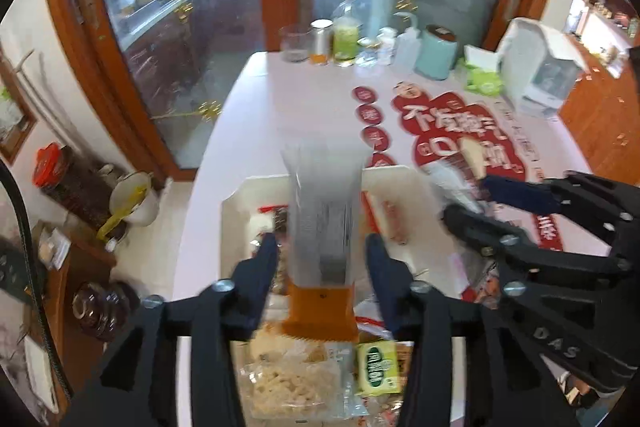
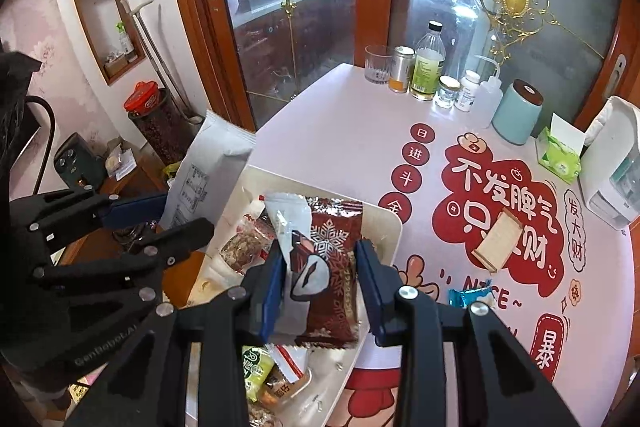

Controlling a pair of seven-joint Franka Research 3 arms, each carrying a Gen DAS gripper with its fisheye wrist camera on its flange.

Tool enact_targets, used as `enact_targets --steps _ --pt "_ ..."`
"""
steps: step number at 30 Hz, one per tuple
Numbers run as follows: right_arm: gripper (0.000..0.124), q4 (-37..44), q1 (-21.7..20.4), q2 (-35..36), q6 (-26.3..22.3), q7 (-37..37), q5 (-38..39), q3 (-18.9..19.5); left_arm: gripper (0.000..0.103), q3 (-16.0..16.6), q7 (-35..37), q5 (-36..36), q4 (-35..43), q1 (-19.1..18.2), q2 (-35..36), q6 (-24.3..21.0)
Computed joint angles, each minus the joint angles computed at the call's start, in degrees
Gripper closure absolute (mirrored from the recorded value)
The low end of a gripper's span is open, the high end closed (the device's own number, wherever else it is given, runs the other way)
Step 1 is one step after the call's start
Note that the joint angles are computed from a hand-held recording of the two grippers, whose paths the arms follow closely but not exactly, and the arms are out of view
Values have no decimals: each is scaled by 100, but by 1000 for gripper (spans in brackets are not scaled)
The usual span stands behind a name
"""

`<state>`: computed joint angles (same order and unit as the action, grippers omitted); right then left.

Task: Organize snacks
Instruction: 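Open both tools to drop the two packs into the tray, then move both tools toward the wafer biscuit and blue pastry pack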

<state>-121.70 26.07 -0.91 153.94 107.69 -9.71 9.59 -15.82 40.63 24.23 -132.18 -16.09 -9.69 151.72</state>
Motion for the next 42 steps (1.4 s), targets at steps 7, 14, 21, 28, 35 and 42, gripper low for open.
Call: enact_targets --steps 7,14,21,28,35,42 --pt "75 -24 -16 15 -64 -130 318 -36 20 92 -126 -200 -284 42 -104 64" --pt "72 -129 -6 -21 -52 -272 493 -14 20 24 -126 -105 -279 62 -83 -78" --pt "72 -291 -41 -111 -85 -304 581 -17 20 -12 -157 0 -210 27 -54 -148" --pt "72 -532 -120 -265 -112 -255 668 -18 20 -27 -11 -42 -150 -65 -2 -167" --pt "72 -907 -332 -632 -222 85 371 13 20 -29 433 -123 -74 -175 -10 -183" --pt "72 -1154 -809 -1103 -530 771 -51 4 20 -28 1052 -32 276 -213 108 -283"
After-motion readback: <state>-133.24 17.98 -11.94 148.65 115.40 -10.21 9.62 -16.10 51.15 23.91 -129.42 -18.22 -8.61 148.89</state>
